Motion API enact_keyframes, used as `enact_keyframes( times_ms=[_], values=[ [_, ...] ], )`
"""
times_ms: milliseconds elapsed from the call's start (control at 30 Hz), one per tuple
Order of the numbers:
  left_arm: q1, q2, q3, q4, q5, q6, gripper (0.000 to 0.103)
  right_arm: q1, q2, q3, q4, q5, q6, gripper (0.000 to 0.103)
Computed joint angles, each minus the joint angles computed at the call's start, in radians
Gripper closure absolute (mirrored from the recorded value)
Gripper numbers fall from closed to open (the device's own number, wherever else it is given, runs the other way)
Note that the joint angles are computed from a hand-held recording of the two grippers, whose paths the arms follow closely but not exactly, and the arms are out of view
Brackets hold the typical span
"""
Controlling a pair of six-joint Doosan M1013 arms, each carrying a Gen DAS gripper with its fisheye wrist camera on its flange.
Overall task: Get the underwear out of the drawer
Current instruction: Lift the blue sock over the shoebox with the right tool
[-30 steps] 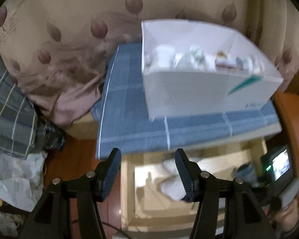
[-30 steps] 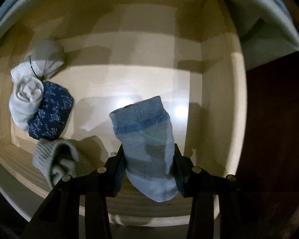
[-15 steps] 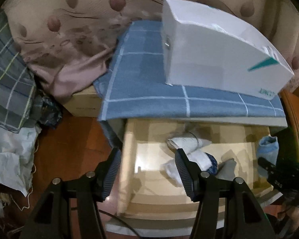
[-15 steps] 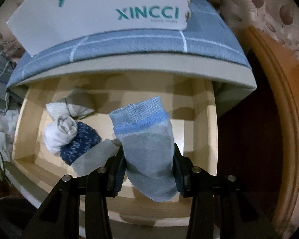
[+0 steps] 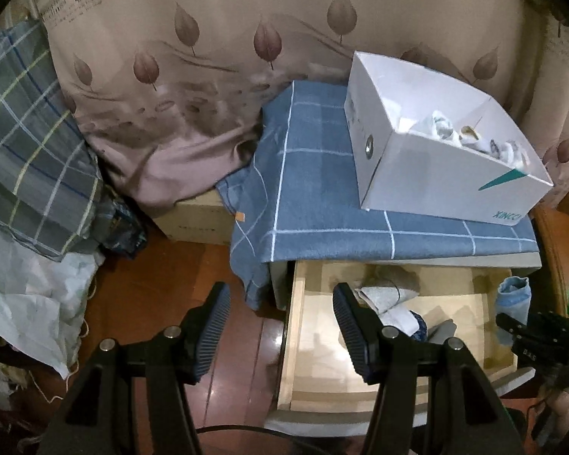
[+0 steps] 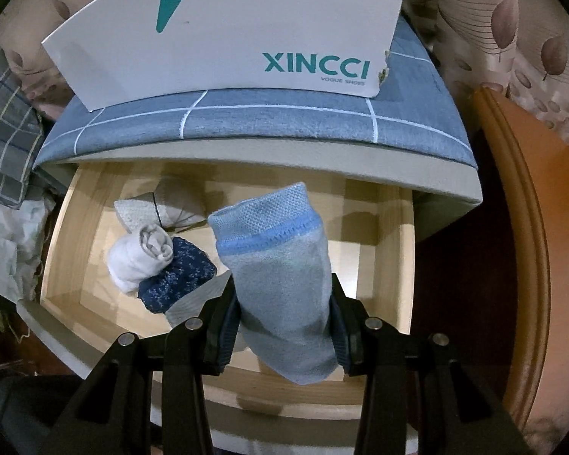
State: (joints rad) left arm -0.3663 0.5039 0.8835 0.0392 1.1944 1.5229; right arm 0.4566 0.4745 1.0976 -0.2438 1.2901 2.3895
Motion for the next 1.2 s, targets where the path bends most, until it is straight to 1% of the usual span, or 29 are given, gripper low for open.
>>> enact_keyframes(
  times_ms=[133, 267, 400, 533, 633, 700, 833, 933, 1033, 1100, 1200],
  values=[
    [-0.007, -0.016, 0.005, 0.035, -0.019, 0.025, 0.045, 0.001, -0.007, 0.007, -0.005, -0.008, 0.024, 0.064],
    [-0.012, -0.025, 0.014, 0.009, -0.026, 0.025, 0.045, -0.005, -0.016, 0.003, 0.000, -0.026, 0.044, 0.064],
    [-0.027, -0.027, 0.041, 0.019, -0.043, -0.040, 0.045, -0.009, -0.023, -0.021, -0.017, -0.026, 0.048, 0.064],
    [-0.036, -0.026, 0.079, 0.012, -0.071, -0.129, 0.045, -0.015, -0.027, -0.072, -0.049, -0.014, 0.034, 0.064],
    [-0.040, -0.019, 0.097, 0.013, -0.083, -0.179, 0.045, -0.021, -0.020, -0.136, -0.080, -0.006, 0.015, 0.064],
    [-0.041, -0.009, 0.100, -0.001, -0.078, -0.196, 0.045, -0.023, -0.009, -0.183, -0.102, 0.003, 0.000, 0.064],
    [-0.048, 0.007, 0.113, -0.011, -0.080, -0.210, 0.045, -0.035, 0.030, -0.298, -0.115, 0.020, -0.037, 0.064],
    [-0.058, 0.011, 0.131, 0.027, -0.090, -0.225, 0.045, -0.044, 0.084, -0.404, -0.128, 0.055, -0.072, 0.064],
    [-0.066, 0.015, 0.135, 0.057, -0.087, -0.211, 0.045, -0.062, 0.138, -0.494, -0.091, 0.087, -0.102, 0.064],
    [-0.076, -0.002, 0.167, 0.128, -0.135, -0.227, 0.045, -0.068, 0.179, -0.555, -0.085, 0.125, -0.122, 0.064],
    [-0.078, -0.016, 0.190, 0.162, -0.178, -0.227, 0.045, -0.082, 0.249, -0.657, -0.055, 0.182, -0.143, 0.064]
  ],
)
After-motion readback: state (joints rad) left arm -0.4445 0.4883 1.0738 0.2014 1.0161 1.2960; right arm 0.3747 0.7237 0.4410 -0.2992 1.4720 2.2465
